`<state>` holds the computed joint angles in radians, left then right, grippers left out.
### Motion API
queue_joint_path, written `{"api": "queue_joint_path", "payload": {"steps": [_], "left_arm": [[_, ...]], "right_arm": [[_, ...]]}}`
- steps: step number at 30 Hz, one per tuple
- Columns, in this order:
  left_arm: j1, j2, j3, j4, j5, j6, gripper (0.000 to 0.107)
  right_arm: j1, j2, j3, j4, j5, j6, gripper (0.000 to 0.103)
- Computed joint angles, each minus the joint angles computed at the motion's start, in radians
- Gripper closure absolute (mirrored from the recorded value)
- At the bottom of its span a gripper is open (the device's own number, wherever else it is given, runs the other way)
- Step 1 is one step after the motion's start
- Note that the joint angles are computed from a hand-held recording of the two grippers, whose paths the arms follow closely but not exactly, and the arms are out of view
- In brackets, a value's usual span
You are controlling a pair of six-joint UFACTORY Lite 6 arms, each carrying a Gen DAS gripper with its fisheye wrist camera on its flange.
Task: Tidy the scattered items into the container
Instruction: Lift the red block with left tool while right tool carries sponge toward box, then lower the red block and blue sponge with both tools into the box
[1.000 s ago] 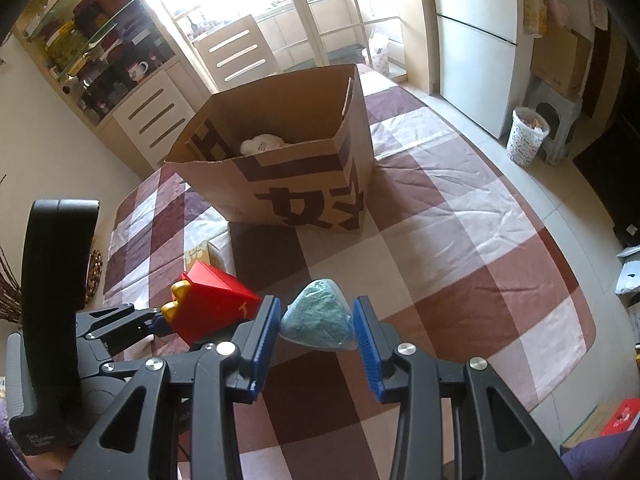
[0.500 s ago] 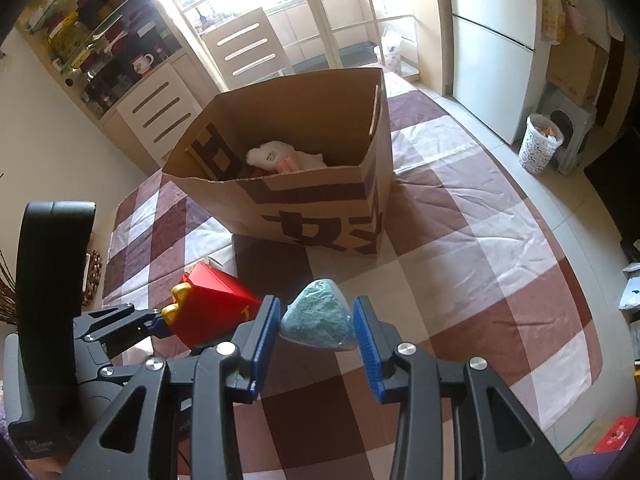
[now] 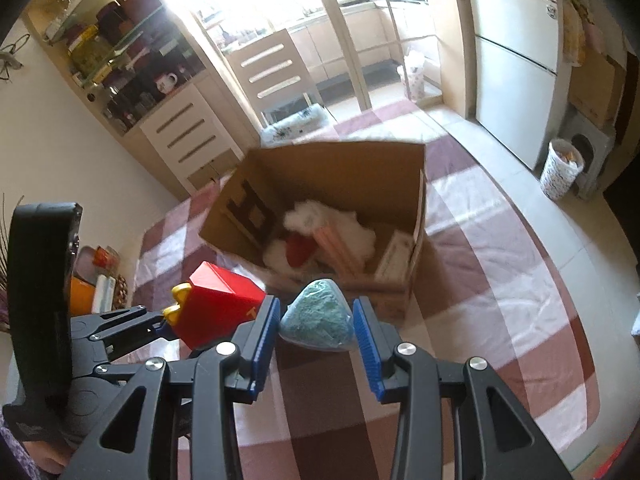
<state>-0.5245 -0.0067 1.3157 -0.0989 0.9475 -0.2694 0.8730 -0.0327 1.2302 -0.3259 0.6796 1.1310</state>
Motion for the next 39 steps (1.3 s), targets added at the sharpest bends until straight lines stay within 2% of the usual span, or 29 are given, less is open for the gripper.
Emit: {"api": "queue_joint_path", "payload": {"steps": [8,19,23,29,39], "left_arm": [[0.131,0.170,0.262,-0.137,0.077,0.156,0.062],[0.234,0.513,0.621,-0.192,0.117,0.194,0.062],[0.260,0.553,0.577,-0.211,0.075,0.199,0.062],[0.257,0.522,0.429,-0.176,-0.005,0.211,0.062],[0.188,0.515,0.372,-0.024,-0.066,0.143,0.062]], "right_arm": [[-0.113,0.123,0.191,0.088,-0.009,-0.186,0.064],[-0.266,0.346,0.430,0.224,-0.026,-0.387,0.064],[-0.301,0.412,0.431,0.309,-0.059,-0.458,0.064],[-0.286,0.458,0.374,0.360,-0.099,-0.488,0.064],[-0.267,0.494,0.365,0.276,-0.067,-0.449,0.064]]}}
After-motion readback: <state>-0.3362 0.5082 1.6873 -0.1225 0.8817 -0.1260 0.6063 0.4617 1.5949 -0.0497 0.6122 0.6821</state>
